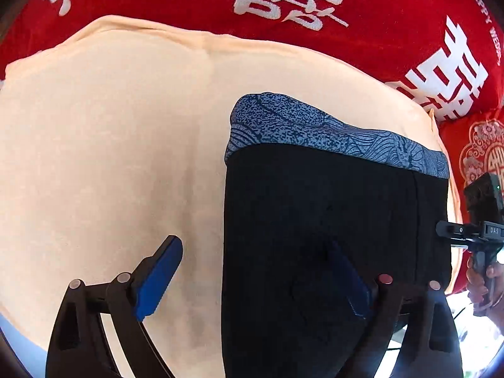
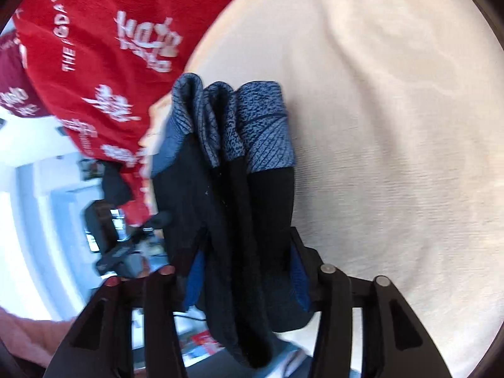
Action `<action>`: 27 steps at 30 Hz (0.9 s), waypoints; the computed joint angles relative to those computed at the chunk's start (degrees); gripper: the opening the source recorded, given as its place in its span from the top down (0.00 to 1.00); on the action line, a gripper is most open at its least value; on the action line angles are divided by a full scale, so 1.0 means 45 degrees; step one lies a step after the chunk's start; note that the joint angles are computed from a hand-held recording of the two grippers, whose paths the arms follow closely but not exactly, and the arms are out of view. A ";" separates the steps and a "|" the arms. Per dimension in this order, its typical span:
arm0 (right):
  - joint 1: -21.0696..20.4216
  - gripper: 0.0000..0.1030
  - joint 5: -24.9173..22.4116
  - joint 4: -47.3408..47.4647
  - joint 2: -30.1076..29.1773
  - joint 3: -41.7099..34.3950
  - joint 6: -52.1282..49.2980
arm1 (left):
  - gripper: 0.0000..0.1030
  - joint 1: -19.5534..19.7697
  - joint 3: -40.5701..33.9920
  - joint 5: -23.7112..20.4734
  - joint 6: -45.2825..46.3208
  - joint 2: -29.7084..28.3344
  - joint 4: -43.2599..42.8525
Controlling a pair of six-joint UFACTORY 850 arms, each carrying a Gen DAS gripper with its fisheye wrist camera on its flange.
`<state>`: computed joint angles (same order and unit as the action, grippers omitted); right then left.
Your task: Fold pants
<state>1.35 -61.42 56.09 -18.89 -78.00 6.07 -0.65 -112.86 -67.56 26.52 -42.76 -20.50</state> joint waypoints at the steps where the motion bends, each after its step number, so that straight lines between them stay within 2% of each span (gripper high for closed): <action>1: 0.0115 0.36 0.0071 -0.0593 -0.0069 -0.0171 0.0156 | 0.01 -0.0096 0.0345 0.0572 0.0052 0.0200 0.0293; 3: 0.0200 0.32 0.0124 -0.1155 -0.0105 -0.0331 0.0422 | 0.00 -0.0115 0.0655 0.1031 0.0239 0.0335 0.0292; 6: 0.0288 0.29 0.0128 -0.1706 -0.0072 -0.0520 0.0982 | 0.00 -0.0051 0.0345 0.0667 -0.0166 0.0118 0.0235; 8: 0.0441 0.23 -0.0031 -0.2711 -0.0138 -0.0942 0.1739 | 0.00 -0.0168 0.0314 0.0661 -0.0332 0.0251 0.0620; 10: 0.0626 0.23 -0.0297 -0.3698 -0.0207 -0.1414 0.2540 | 0.00 -0.0298 0.0291 0.0672 -0.0521 0.0431 0.1160; 15: 0.1020 0.22 -0.0720 -0.5219 -0.0107 -0.2016 0.4209 | 0.00 -0.0233 0.0421 0.0524 -0.0079 0.1005 0.0837; 20: 0.1677 0.18 -0.1175 -0.6970 0.0244 -0.2628 0.6266 | 0.00 -0.0399 0.0666 0.0201 0.0007 0.1571 0.1271; 23: 0.2148 0.16 -0.1618 -0.8060 0.0374 -0.3078 0.7473 | 0.00 -0.0338 0.0913 -0.0110 0.0303 0.1979 0.0888; 27: 0.2870 0.11 -0.2215 -0.9451 0.0330 -0.3928 0.8641 | 0.00 -0.0406 0.1524 0.0251 0.0673 0.2857 0.0956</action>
<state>14.27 -71.39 13.56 -17.40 -95.68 44.96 -2.48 -106.00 -66.43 29.55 -29.90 -16.20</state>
